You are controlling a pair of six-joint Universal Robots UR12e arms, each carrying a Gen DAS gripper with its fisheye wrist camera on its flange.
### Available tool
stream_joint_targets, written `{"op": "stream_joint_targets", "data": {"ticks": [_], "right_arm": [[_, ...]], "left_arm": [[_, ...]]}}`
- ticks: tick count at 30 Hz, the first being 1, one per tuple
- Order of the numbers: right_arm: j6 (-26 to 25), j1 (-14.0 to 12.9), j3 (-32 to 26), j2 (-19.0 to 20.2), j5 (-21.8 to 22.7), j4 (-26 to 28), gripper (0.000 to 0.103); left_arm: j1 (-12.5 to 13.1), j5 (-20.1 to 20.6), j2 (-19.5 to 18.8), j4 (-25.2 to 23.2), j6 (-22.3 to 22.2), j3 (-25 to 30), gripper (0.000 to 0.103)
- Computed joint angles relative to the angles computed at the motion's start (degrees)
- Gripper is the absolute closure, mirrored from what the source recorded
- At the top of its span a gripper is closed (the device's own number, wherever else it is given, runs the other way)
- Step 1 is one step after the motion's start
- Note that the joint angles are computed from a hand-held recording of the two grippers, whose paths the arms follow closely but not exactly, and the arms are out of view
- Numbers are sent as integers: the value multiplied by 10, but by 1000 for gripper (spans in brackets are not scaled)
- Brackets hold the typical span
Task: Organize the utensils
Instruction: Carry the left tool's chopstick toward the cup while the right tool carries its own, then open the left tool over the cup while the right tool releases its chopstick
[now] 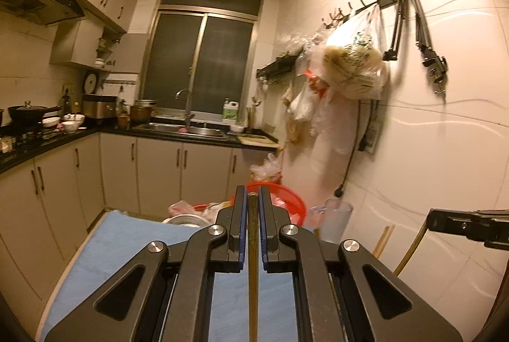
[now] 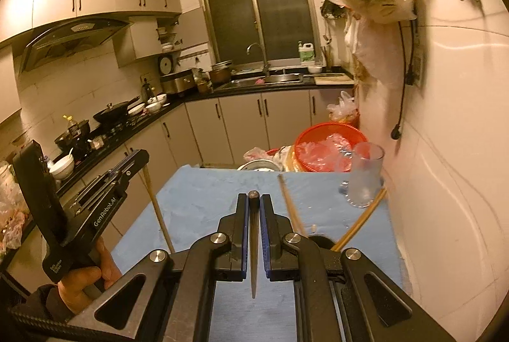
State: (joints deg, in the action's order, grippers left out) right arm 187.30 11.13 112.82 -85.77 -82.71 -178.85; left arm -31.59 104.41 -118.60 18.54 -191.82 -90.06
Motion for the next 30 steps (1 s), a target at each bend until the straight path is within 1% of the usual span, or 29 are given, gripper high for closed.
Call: {"op": "stream_joint_targets", "data": {"ticks": [9, 12, 16, 21, 24, 27, 30], "right_arm": [[6, -17, 2, -15, -16, 0, 96], [11, -24, 0, -19, -19, -2, 96], [15, -31, -3, -25, -29, -12, 96], [18, -40, -10, -26, -43, -14, 96], [23, -45, -8, -23, -42, -14, 96], [29, -50, -7, -16, -38, -11, 96], [31, -52, -6, -7, -33, -4, 96]], "left_arm": [[-11, -49, -37, -21, -34, 69, 97], [-15, -59, -48, -25, -34, 92, 97], [-21, -66, -66, -24, -25, 128, 97], [-25, -76, -89, -34, -30, 169, 97], [-27, -78, -101, -40, -31, 186, 97], [-28, -82, -113, -55, -32, 199, 97], [-29, -82, -121, -68, -31, 202, 97]]}}
